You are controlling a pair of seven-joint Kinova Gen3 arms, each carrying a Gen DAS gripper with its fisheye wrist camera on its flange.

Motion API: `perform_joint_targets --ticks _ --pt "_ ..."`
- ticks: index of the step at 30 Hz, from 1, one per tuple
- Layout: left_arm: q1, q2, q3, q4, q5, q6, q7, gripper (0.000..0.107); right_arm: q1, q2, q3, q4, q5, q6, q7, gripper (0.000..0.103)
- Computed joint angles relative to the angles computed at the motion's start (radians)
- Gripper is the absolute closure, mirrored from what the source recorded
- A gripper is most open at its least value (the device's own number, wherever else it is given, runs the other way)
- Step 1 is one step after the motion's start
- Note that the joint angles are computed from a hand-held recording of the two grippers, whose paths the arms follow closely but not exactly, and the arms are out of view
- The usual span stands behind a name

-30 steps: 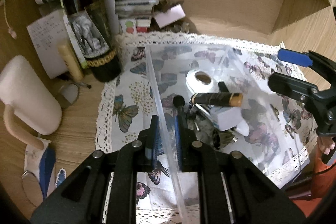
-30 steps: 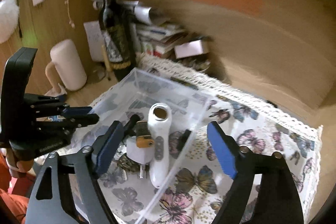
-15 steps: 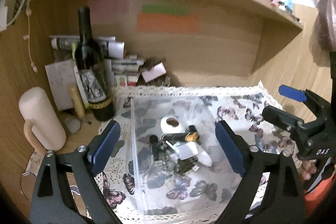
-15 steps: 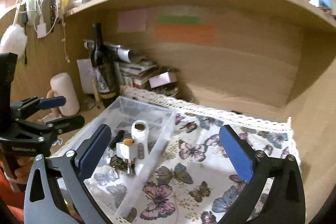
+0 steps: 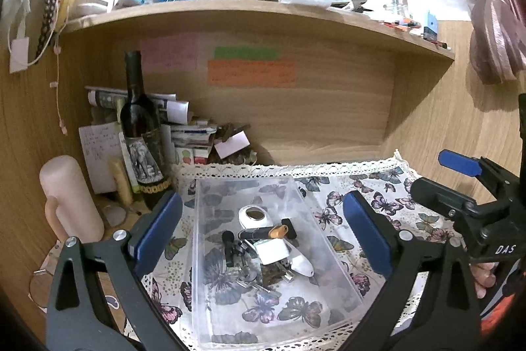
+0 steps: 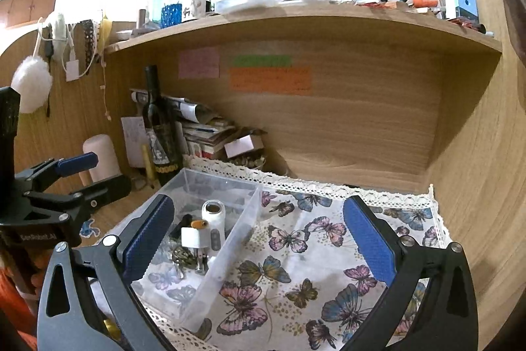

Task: Organize rigid objects

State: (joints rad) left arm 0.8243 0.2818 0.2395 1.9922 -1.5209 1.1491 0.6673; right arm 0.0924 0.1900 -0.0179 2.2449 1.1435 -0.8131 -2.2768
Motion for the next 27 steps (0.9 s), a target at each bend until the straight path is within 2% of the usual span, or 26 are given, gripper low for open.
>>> perform_joint_targets --ticks 8,27 --pt "0.041 0.027 0.003 -0.001 -0.039 0.084 0.014 0.006 0.012 0.01 0.004 -0.004 0.027 -0.029 -0.028 0.0" --pt "0.04 0.025 0.008 0.0 -0.051 0.085 0.02 0.005 0.018 0.012 0.011 -0.008 0.063 -0.052 -0.058 0.0"
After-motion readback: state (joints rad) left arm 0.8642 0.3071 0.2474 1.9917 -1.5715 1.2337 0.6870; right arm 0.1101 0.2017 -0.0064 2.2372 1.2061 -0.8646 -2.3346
